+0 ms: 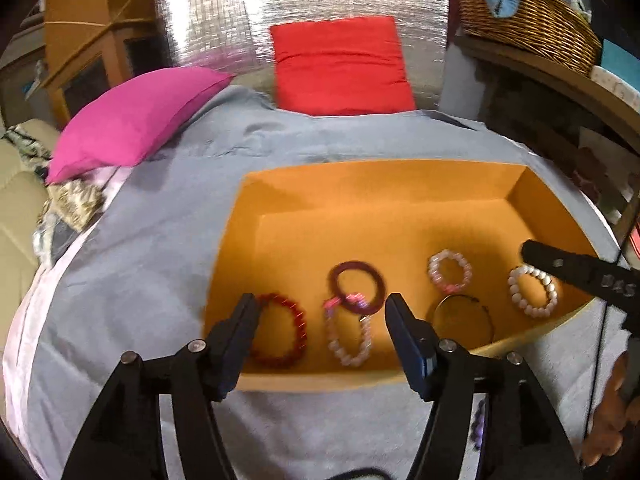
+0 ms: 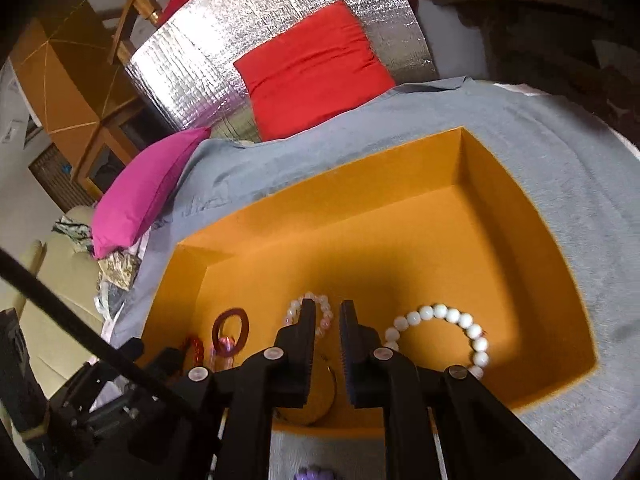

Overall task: Organize jewelry
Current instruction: 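Move both tools out of the box toward the hair tie and purple bracelet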

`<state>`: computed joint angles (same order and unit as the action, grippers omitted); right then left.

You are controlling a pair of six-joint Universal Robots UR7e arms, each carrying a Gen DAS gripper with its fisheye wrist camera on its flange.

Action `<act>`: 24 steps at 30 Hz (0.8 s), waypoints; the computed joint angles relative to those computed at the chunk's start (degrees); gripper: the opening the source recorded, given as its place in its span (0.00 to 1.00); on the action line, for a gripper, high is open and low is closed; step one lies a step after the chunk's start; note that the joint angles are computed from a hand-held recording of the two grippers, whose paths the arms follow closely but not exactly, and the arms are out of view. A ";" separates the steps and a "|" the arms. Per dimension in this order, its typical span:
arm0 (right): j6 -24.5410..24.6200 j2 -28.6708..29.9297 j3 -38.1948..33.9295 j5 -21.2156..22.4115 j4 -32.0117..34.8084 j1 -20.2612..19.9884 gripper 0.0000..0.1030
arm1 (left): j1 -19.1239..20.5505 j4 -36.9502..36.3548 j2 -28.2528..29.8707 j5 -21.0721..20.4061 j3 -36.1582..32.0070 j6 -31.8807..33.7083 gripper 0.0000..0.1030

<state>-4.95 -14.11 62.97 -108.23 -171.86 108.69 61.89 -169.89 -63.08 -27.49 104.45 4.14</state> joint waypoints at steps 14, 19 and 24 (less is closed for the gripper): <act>-1.75 -10.75 21.61 -0.32 -12.69 2.06 0.43 | -4.84 5.41 -11.26 5.52 16.67 -12.67 0.71; -0.29 -14.28 29.95 -1.58 -14.15 2.00 0.44 | -7.89 11.33 -15.03 8.37 23.06 -19.80 0.72; 0.76 -16.34 35.57 -2.62 -15.32 1.67 0.44 | -9.83 15.67 -16.80 8.85 26.00 -23.32 0.72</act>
